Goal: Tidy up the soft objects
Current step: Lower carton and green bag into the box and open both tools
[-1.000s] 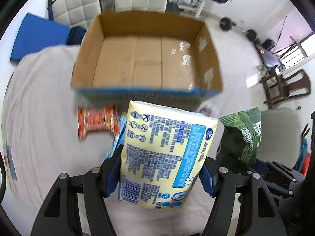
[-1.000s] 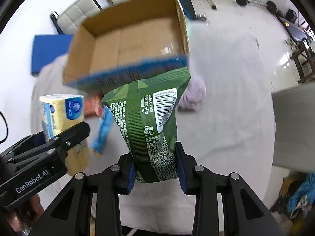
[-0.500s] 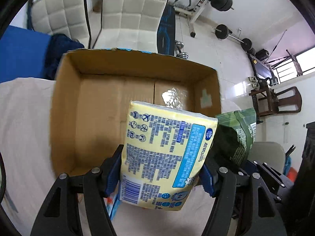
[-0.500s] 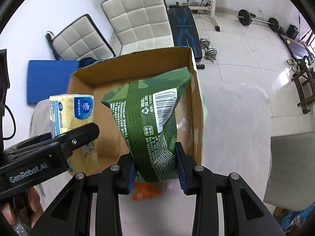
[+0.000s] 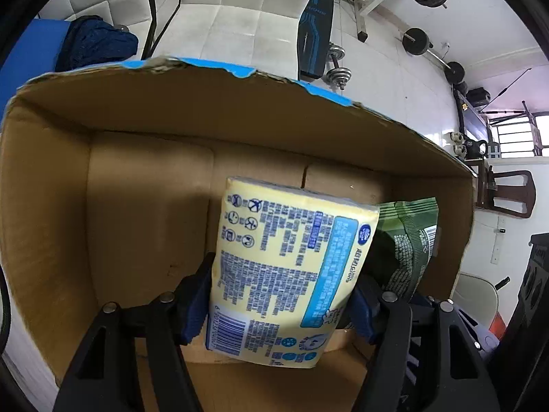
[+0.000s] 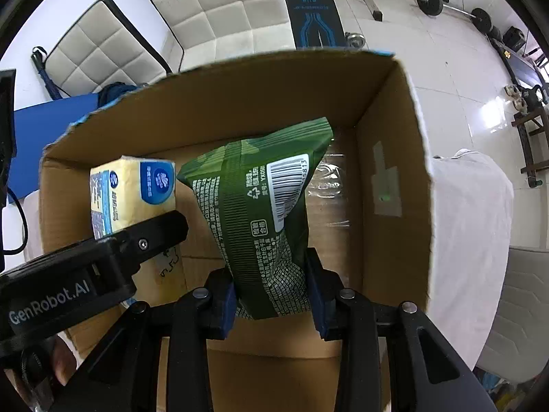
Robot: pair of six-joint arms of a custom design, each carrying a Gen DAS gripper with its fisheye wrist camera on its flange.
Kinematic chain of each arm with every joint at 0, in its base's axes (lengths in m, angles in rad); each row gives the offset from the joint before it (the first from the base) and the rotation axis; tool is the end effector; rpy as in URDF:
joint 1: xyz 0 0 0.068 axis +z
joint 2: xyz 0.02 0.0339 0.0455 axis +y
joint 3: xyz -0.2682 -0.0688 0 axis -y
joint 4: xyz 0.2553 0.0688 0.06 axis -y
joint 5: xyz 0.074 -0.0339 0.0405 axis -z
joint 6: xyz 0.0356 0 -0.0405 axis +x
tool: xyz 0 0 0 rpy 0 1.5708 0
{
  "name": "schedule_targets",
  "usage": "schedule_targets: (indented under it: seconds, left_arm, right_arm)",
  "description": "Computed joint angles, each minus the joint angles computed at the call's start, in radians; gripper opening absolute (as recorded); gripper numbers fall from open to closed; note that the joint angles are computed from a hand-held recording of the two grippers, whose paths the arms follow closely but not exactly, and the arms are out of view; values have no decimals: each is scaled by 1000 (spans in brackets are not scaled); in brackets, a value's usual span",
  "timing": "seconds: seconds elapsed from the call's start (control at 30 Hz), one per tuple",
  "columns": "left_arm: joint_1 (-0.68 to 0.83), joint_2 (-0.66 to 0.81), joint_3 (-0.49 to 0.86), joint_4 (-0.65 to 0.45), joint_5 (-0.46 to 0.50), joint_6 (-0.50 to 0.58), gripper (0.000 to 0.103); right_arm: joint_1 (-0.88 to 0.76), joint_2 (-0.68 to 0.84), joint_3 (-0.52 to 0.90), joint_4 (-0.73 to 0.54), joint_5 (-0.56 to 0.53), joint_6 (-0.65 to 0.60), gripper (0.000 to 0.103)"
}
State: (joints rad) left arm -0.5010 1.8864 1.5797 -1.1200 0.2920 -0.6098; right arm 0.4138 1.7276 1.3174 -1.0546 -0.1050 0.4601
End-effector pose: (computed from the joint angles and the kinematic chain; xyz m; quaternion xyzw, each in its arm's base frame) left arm 0.3286 -0.1916 0.2416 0.0432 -0.9859 0.1608 0.0160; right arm 0.3020 0.1367 0.2228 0.0203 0.9970 0.0699 0.0258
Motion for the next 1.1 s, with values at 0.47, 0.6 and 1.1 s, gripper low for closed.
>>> schedule_targets:
  seconds: [0.47, 0.6, 1.1]
  left_arm:
    - [-11, 38, 42, -86, -74, -17, 72]
    - [-42, 8, 60, -125, -125, -13, 84]
    - [-241, -269, -19, -253, -393, -141, 101]
  right_arm:
    - [38, 118, 115, -50, 14, -6, 60]
    - [54, 106, 123, -92, 4, -21, 64]
    - [107, -195, -62, -138, 47, 3, 103]
